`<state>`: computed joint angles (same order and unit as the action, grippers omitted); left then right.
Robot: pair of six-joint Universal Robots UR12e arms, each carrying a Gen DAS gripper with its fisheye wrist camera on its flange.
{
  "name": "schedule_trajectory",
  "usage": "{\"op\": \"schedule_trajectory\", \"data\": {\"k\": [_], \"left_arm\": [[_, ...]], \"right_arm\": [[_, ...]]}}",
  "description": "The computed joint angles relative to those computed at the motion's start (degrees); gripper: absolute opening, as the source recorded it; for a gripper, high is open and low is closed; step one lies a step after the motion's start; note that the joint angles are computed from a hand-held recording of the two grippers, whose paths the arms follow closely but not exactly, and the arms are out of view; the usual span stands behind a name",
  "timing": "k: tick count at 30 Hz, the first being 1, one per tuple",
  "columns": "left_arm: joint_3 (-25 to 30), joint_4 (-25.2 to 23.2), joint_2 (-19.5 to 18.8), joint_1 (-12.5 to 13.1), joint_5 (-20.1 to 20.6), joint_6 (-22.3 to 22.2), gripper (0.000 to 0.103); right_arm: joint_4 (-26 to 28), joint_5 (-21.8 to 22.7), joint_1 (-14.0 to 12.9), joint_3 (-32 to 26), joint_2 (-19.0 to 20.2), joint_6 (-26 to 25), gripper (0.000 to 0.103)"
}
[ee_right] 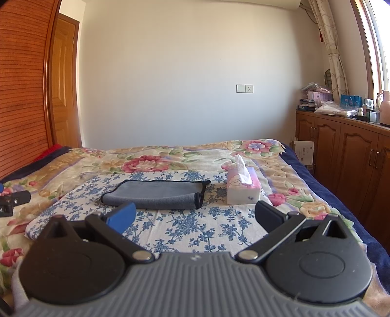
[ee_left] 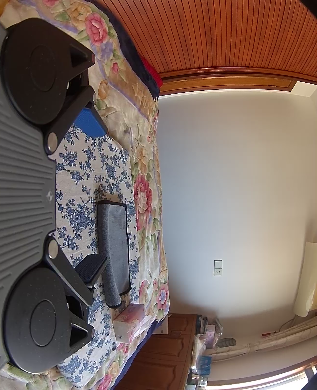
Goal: Fold towel
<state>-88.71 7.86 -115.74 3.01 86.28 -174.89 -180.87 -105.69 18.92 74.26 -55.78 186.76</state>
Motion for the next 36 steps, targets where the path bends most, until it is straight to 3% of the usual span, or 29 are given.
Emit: {"op": "schedule_trajectory", "data": {"k": [36], "left_arm": [[-0.2,0.4,0.1,-0.1,0.0,0.8,0.103]], "right_arm": [[-0.6,-0.5,0.0,0.0,0.1,-0.8,0.103]]}}
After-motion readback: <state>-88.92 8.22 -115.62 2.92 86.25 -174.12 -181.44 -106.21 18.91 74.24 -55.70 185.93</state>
